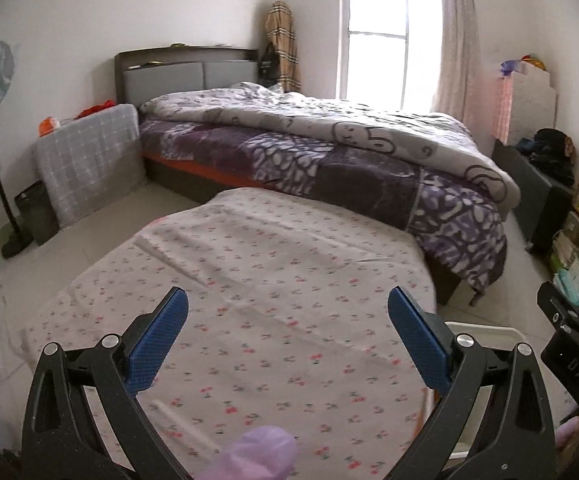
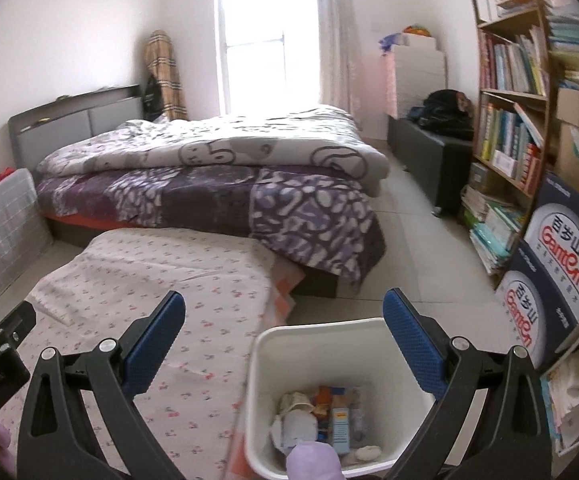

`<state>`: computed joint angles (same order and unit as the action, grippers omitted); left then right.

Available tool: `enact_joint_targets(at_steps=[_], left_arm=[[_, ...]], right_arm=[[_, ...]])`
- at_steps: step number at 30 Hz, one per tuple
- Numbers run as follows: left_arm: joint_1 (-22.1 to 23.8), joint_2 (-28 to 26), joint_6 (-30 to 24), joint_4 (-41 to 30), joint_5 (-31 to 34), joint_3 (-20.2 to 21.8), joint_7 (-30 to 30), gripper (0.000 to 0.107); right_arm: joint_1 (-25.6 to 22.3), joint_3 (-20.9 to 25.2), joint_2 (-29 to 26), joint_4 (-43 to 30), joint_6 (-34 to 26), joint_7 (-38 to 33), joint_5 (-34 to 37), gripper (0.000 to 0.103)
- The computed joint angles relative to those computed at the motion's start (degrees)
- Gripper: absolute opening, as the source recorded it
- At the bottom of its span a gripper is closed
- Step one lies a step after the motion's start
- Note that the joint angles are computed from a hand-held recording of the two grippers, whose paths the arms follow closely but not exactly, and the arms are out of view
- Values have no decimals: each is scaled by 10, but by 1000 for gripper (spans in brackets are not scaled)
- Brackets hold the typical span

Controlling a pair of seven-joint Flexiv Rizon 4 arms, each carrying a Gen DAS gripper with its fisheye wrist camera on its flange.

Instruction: Collect trash

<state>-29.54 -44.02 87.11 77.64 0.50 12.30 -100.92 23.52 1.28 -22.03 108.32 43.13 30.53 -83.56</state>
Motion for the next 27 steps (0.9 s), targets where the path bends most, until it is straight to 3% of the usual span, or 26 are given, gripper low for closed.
enact_joint_targets(at_steps=[11, 27], left_arm=[[13, 9, 2, 21, 4, 15, -10, 96], [18, 3, -7, 14, 7, 11, -5, 96]], right_arm=[[31, -11, -33, -35, -20, -17, -27, 96], [25, -14, -41, -42, -1, -11, -29, 96]])
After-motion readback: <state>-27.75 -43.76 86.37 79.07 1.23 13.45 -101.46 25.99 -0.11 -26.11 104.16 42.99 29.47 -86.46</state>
